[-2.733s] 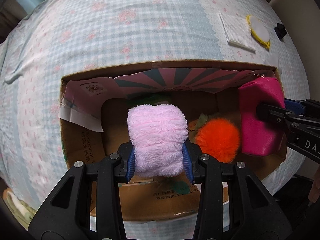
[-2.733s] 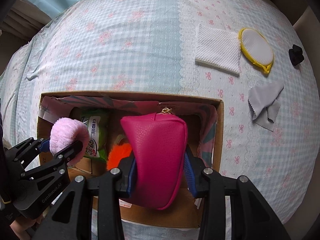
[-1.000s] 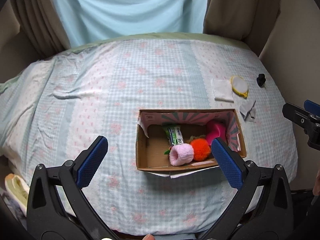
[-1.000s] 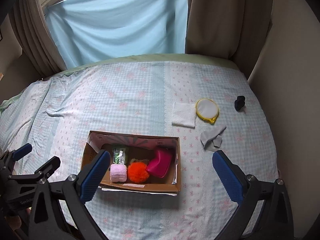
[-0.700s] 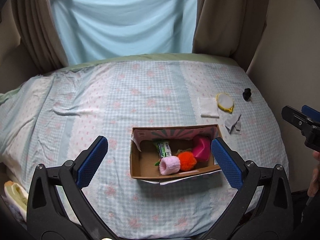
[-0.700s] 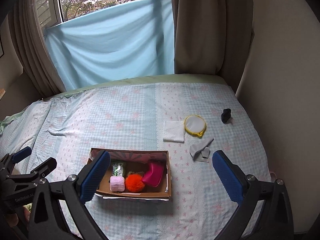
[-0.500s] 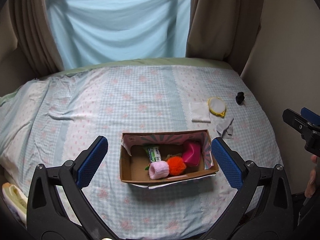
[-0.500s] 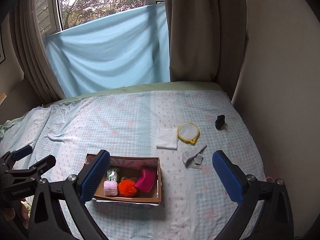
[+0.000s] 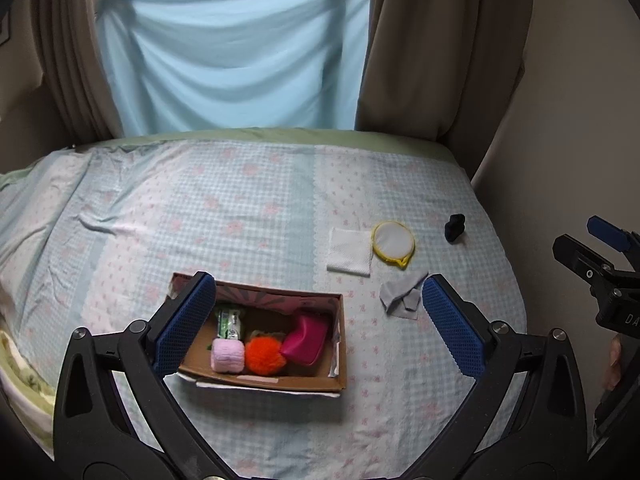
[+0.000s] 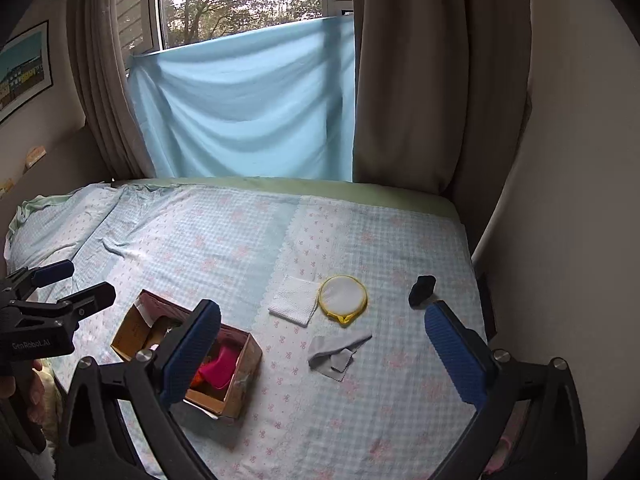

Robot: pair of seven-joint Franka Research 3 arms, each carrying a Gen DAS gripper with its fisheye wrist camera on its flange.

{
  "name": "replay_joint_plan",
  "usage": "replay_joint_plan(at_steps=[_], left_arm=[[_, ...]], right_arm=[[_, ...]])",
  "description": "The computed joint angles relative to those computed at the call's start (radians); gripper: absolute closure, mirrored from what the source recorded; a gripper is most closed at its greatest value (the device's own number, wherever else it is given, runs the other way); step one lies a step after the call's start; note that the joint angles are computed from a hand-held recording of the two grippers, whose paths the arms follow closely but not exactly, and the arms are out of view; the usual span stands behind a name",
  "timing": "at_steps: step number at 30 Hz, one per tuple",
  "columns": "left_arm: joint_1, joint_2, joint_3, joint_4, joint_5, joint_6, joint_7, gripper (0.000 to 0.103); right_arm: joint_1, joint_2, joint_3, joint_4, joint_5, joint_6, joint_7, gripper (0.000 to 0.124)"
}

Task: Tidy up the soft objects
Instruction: 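Lift both tools away from the box toward the white cloth, then grasp the white cloth with the left tool while the right tool grasps the yellow mesh pad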

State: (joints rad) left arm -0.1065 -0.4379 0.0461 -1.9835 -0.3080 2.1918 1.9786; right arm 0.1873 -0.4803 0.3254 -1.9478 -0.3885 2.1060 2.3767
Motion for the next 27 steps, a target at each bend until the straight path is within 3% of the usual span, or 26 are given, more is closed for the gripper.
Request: replay_joint_plan(at_steps=[8,19,23,27], left_arm=[[-0.017,0.094,-0.089,0.023,0.065,0.033,-0.159,0.000],[-0.020,0.448,-0.184,0.247,0.167,0.000,-0.216,0.000],[-0.020,0.626,-0.222,0.389,0.216,-0.066,-0.209,0.000],[-0.028,0.848,-0.255,0.604,0.250,-0.209,-0.193,0.000]], right_arm=[[-0.005,-0.020,-0.133,-0.116,0.109,0.139,-0.246,0.022],[-0.050,0.135,-0.228,-0.164,0.238,0.319,-0.531,0.022],[-0.045,0.243,-0.267,-0.144,0.304,0.374,-0.669,0.022],[-0.036,0.366,-0.304,-0.098,0.405,0.404,-0.841,0.022]])
